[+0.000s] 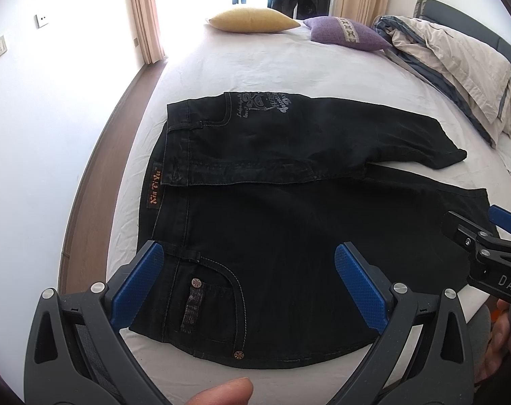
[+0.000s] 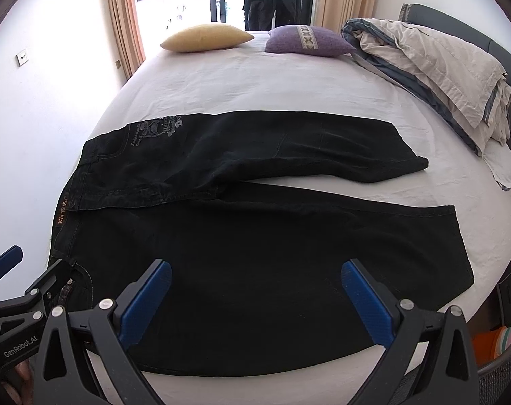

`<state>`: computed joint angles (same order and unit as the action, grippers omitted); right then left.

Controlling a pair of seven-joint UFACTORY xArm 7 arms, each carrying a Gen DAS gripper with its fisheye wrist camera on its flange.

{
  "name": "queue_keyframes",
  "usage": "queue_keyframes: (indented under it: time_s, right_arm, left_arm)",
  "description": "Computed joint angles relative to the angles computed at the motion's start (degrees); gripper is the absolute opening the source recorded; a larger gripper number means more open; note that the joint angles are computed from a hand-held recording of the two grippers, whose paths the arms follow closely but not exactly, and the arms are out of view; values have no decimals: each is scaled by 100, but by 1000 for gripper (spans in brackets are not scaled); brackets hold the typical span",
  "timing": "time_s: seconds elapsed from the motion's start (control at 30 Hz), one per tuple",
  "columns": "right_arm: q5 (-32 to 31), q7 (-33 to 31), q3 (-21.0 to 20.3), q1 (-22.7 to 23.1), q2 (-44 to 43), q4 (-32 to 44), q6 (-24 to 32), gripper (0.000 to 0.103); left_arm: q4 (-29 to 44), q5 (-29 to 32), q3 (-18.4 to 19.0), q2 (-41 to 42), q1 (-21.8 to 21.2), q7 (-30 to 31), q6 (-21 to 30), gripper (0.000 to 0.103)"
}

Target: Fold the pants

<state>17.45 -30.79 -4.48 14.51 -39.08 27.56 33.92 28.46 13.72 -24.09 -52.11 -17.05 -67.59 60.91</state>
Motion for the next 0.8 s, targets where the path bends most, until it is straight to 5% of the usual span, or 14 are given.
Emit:
queue_keyframes:
  time_s: [0.2, 0.3, 0.53, 0.7, 0.8]
  right_arm:
    - [852, -1198, -730, 642, 610, 529, 185, 103]
    - [1412, -1912, -941, 842, 1151, 1001, 226, 103]
    - [2546, -3876, -1212, 1162, 2812, 2564, 621, 80]
    - [2854, -4637, -987, 900, 3988, 3740, 1129, 66]
    - [3004, -5054, -787, 650, 4551, 4351, 1423, 66]
  left_arm:
    - [-538, 196, 920, -274, 179, 929, -1184, 103]
    - [-563, 613, 1088, -106, 780, 1603, -1827, 103]
    - [536, 923, 1876, 1892, 1767, 3747, -2725, 103]
    - [1844, -199, 2711, 3769, 1506, 6028, -2987, 103]
    - [2585, -925, 2813, 4628, 1504, 7087, -2751, 86]
